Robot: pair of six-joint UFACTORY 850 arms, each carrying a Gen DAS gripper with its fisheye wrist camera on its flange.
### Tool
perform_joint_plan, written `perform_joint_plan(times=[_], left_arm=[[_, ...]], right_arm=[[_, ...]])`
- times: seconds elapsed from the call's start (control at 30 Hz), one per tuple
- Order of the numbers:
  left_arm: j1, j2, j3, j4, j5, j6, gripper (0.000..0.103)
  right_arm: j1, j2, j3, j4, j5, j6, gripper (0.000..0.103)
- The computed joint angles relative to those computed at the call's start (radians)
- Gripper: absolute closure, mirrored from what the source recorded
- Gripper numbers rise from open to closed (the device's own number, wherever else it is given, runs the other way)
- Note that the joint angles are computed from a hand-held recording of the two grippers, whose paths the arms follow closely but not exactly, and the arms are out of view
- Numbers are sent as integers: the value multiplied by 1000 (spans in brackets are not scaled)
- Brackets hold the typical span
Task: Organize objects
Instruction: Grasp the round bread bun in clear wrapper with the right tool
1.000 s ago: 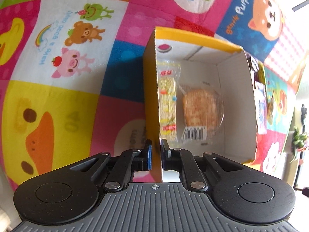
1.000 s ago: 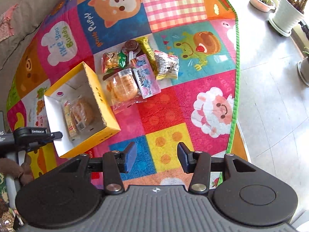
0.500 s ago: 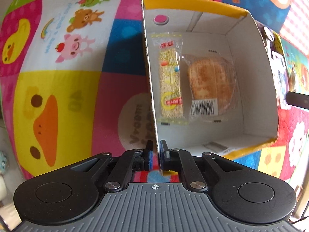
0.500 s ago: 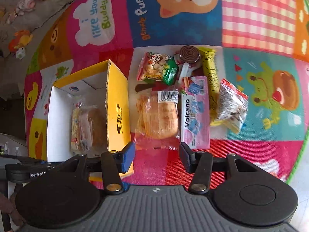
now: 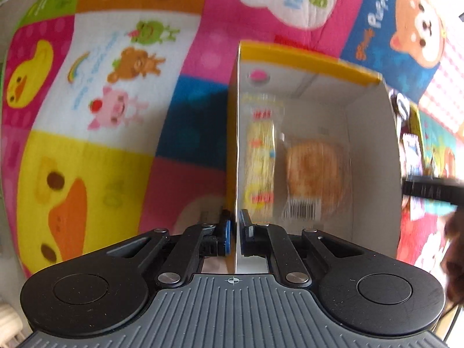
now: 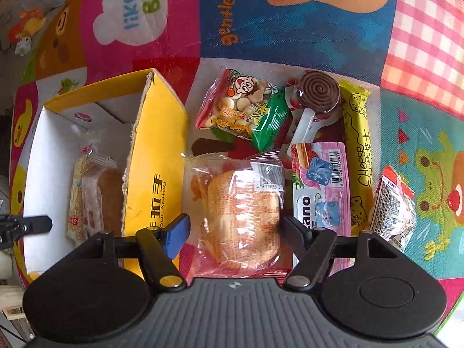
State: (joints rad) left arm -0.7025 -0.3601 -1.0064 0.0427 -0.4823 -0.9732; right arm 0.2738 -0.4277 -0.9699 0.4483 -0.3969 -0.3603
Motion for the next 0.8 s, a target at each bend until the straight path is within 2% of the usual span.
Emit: perform_joint_plan(times=[0.1,0.17,0.27,0.37,0.5,0.6,0.7,0.8], left_arm=[[-12,-26,-6,-90,-53,77,92],[-16,-38,-2,-101,-51,72,92],[-14,-39,4,-94,-13,75,94],[-4,-25,6,-32,30,79,95],[21,-19,7,-26,47,102,95],[22,-14,7,-41,25,106,95],[15,-9,1,-96,-12,159,95],[9,-4,19,-153,-11,244,94]], right_arm=[[-5,13,13,-6,-8,-10,44],[-12,30,34,21,-21,-46,44],[-34,54,70,118,-40,-141,44],[-31,61,87,127,-13,-149,42],[-5,32,51,59,-15,-48,39],[12,45,46,-108,-28,146,46],[7,121,96,-150,-42,238,47],[-7,253,182,-136,-67,299,47]])
